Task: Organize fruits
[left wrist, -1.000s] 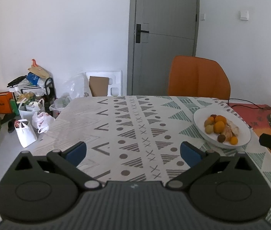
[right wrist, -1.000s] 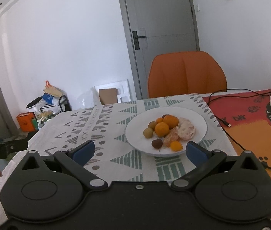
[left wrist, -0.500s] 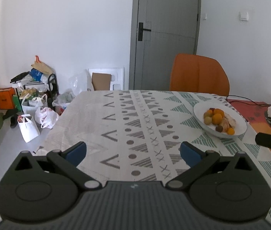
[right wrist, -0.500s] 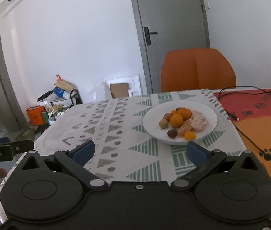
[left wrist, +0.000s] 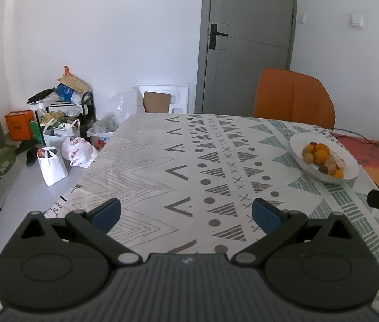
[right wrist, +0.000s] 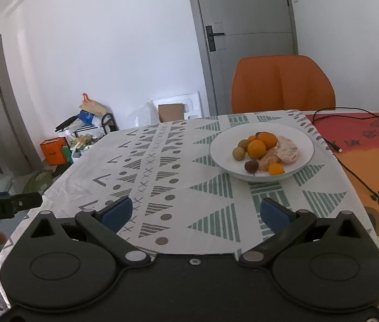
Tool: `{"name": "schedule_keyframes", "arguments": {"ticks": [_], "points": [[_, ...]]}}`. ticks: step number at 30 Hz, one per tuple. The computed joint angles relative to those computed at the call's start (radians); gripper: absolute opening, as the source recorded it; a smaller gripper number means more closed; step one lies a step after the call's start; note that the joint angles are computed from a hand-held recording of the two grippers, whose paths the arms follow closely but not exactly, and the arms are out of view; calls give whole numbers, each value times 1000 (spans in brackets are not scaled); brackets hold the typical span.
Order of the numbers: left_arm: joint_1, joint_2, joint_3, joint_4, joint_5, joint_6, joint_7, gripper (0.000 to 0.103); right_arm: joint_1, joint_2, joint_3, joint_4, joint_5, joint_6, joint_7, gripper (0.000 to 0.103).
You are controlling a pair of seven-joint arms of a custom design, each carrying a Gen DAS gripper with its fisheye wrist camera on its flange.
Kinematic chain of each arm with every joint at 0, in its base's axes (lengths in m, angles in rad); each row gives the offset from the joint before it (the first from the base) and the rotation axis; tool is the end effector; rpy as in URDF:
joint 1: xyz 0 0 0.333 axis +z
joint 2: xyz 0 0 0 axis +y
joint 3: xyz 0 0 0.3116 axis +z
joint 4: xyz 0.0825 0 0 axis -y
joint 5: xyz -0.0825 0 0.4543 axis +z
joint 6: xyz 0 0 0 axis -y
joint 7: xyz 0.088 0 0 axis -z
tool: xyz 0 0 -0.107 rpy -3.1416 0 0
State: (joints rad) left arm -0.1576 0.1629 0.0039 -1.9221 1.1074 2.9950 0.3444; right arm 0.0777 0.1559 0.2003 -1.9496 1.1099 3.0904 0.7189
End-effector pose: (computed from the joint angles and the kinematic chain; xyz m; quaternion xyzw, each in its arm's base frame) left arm 0.6692 -0.1684 0.4449 -0.6335 0.6086 -0.3436 0.3321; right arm 0.6724 0.1099 0.4420 -0.6254 0.6091 -0.2122 0.4392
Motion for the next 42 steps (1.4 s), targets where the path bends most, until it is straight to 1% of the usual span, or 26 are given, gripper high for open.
{"name": "schedule_keyframes", "arguments": {"ticks": [2, 9, 17, 25, 28, 34, 42], "points": [[-5, -6, 8, -1, 34, -4, -40, 103, -3, -2, 6, 0, 18, -1, -24, 103], [11, -3, -3, 0, 34, 4, -44, 103, 8, -3, 4, 7, 73, -5, -91, 103], [8, -1, 0, -3, 17, 8, -31, 103, 28, 0, -13, 9, 71, -10, -96, 103], [4, -1, 3, -3, 13, 7, -31, 103, 26, 4, -7, 18, 117, -6, -134, 103], [5, -1, 3, -3, 13, 6, -30, 103, 30, 2, -12, 15, 112, -7, -127, 103], [7, 0, 2, -5, 12, 6, -28, 103, 32, 3, -11, 21, 145, -5, -165, 103], [5, 0, 5, -6, 7, 7, -24, 103, 40, 5, -19, 21, 136, -4, -155, 103]]}}
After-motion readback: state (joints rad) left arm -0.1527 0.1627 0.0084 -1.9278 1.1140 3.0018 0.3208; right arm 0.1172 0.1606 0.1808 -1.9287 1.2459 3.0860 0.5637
